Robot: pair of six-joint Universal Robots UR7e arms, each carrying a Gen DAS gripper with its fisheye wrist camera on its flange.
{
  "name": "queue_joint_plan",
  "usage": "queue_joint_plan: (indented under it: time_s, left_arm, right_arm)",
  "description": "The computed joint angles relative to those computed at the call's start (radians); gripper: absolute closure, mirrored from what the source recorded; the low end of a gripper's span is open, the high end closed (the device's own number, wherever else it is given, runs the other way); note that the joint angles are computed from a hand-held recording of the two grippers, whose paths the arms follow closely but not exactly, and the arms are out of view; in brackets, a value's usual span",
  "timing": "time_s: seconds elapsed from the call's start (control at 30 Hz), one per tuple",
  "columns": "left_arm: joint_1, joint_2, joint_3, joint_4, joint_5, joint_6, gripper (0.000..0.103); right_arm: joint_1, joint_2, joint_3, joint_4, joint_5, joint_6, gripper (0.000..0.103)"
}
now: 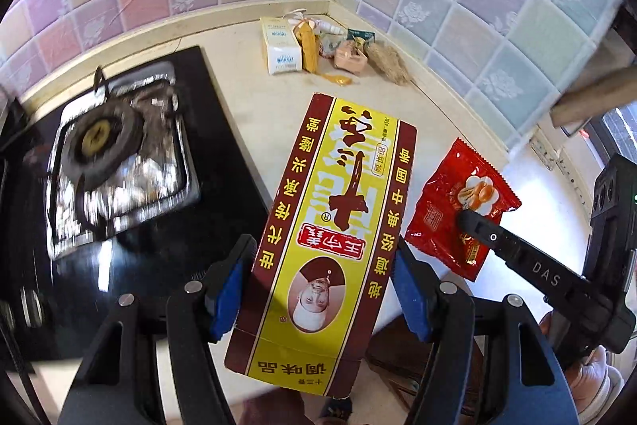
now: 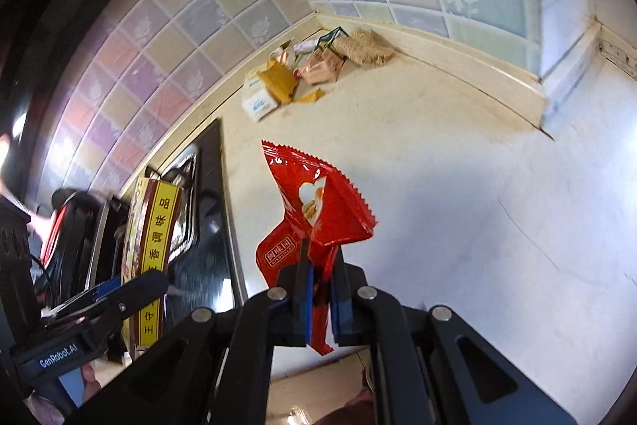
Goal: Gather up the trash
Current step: 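Carry seasoning box and snack bag down over the bin and open both tools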
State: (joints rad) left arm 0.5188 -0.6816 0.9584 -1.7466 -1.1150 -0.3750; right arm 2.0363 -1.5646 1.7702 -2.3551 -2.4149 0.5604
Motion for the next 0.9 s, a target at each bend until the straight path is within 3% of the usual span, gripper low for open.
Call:
queue_joint_plan:
  time_s: [0.2,0.43,0.67,0.9]
  left_arm:
    - [-0.092,-0.179,0.314,-0.087,-0.021,-0.118,0.038]
    - [-0.160,-0.285,0.505,-0.053,-0.068,-0.205,0.038]
    - [-0.183,-0.336,0.629,-0.033,-0.126,-0.233,0.038]
    - [-0.157,-0.349,0.765,-0.075,-0.207,-0.232,0.038]
  right_arm:
    - [0.095,-0.108,0.103,0.136,-0.019,0.066,0.097]
    - [0.163,-0.191,0.201,0.301,-0.015,0.161,0.097]
    - [0.159,-0.234,0.310,0.391,0.023,0.243,0.097]
    - [0.073,-0.262,0.450,0.366,0.111,0.285,0.097]
